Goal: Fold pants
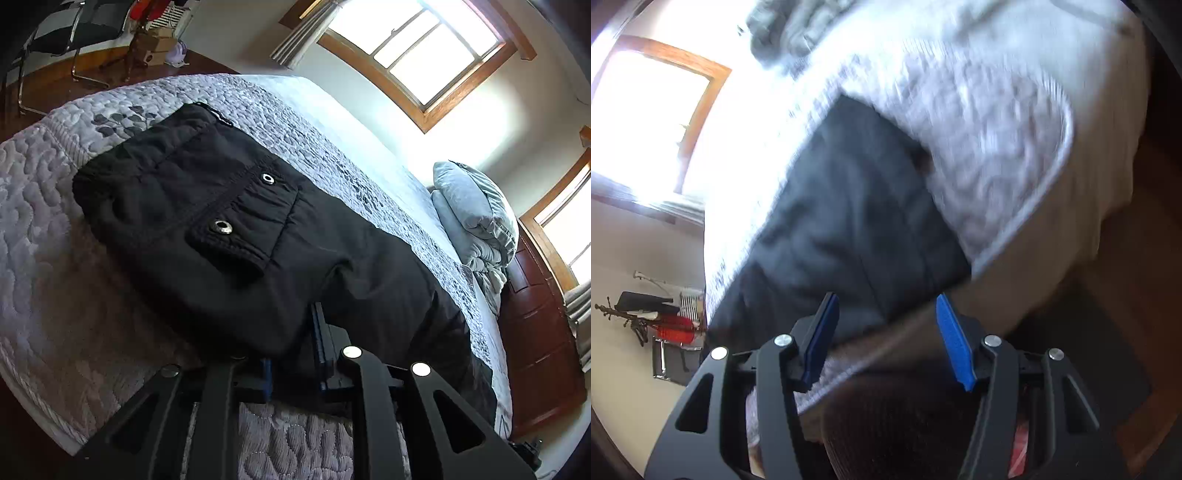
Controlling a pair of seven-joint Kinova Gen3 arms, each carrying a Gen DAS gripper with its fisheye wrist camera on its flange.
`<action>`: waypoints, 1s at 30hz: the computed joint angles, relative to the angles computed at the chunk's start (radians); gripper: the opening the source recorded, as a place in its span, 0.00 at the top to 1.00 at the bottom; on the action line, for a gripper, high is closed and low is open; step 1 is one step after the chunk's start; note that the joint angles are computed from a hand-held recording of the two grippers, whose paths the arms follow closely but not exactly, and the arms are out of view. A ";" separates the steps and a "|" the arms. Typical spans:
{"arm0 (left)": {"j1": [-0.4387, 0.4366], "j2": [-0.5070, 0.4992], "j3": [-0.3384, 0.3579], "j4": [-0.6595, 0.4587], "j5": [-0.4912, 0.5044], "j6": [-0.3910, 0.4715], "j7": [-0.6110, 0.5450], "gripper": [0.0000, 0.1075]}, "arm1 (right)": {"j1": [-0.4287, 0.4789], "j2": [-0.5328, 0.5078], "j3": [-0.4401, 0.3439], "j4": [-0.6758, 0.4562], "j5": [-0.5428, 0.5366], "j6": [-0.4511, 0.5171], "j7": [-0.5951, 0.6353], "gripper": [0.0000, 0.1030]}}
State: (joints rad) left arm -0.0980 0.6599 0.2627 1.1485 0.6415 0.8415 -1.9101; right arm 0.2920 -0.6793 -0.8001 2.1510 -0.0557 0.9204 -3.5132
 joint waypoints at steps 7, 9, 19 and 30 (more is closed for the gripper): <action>0.013 0.007 -0.008 -0.025 -0.015 0.020 0.026 0.82 | -0.125 0.048 0.189 0.151 0.057 -0.116 0.111 0.30; 0.017 0.009 -0.012 -0.032 -0.020 0.029 0.043 0.78 | -0.203 0.081 0.235 0.210 0.090 -0.197 0.048 0.43; 0.131 0.068 -0.070 -0.212 -0.171 0.139 0.221 0.67 | -0.204 0.132 0.319 0.125 0.075 -0.140 0.298 0.96; 0.062 0.071 0.000 -0.172 -0.068 0.054 0.272 0.90 | -0.233 0.183 0.589 -0.136 0.319 -0.276 0.673 0.97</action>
